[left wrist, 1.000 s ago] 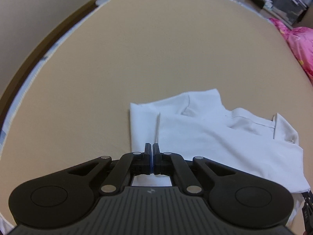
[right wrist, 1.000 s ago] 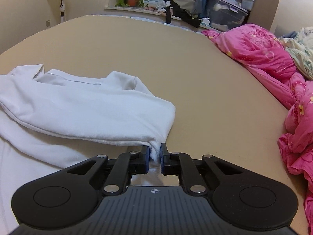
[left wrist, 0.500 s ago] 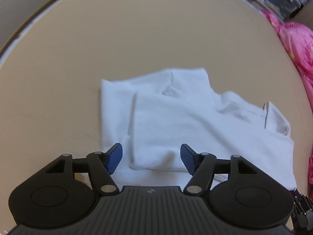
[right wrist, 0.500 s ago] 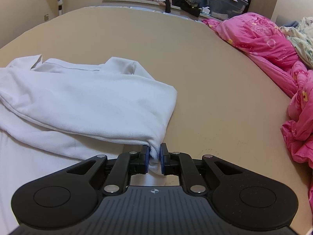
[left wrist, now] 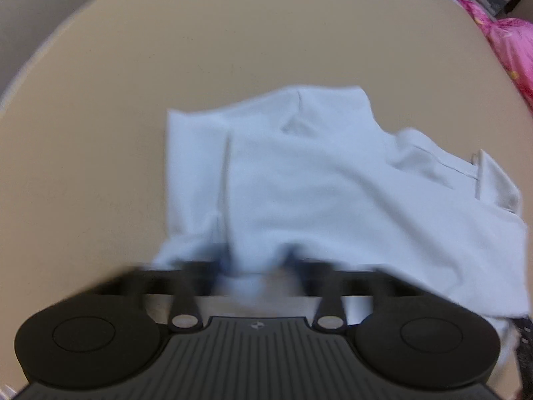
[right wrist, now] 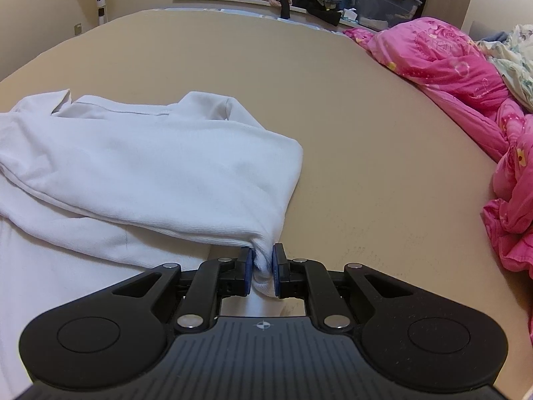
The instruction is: Fold small clothes
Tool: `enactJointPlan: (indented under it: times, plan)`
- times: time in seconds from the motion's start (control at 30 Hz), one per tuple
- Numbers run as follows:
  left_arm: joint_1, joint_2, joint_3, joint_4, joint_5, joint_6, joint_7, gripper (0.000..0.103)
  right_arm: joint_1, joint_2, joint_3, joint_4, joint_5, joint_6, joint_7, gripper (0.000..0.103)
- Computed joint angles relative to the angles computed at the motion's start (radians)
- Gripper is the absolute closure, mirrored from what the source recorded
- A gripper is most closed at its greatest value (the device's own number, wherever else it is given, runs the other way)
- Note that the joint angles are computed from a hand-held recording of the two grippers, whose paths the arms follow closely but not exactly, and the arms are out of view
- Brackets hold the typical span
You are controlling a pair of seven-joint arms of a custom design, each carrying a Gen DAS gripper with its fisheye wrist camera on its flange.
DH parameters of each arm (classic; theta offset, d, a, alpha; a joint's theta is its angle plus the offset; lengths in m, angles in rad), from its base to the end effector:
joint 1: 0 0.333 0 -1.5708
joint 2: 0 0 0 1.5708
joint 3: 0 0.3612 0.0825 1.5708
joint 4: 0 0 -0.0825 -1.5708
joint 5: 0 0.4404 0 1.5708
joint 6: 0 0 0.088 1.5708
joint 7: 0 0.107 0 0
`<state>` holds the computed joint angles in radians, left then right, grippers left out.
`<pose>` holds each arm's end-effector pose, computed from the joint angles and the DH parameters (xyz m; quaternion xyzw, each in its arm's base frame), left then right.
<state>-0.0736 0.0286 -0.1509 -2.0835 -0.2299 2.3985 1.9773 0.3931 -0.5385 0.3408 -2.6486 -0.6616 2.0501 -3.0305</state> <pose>0.6114 -0.1408 0.4581 -0.5100 0.8435 -0.1606 0.0507 0.3170 0.2371 0.4221 -0.4126 0.8342 -0.3544 0.0908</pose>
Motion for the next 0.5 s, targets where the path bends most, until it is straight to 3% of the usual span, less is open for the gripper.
enactJointPlan:
  times: [0.13, 0.27, 0.37, 0.43, 0.5]
  plan:
    - [0.010, -0.055, 0.012, -0.010, -0.112, -0.004, 0.084, 0.095, 0.000, -0.004, 0.007, 0.002, -0.013, -0.008, 0.002, 0.093]
    - [0.026, -0.116, 0.049, -0.025, -0.232, -0.057, 0.220, 0.095, 0.011, -0.029, 0.027, 0.003, -0.040, -0.027, 0.013, 0.095]
    - [0.033, -0.097, 0.037, -0.061, -0.087, 0.021, 0.174, 0.094, 0.027, -0.039, 0.032, -0.002, -0.043, -0.022, -0.001, 0.095]
    - [0.035, -0.040, 0.030, -0.045, 0.004, 0.005, 0.097, 0.090, 0.038, -0.017, 0.014, -0.007, -0.019, 0.004, -0.032, 0.094]
    - [0.038, -0.037, 0.031, -0.055, -0.027, 0.019, 0.076, 0.089, 0.044, 0.021, -0.002, 0.000, 0.010, 0.014, -0.080, 0.091]
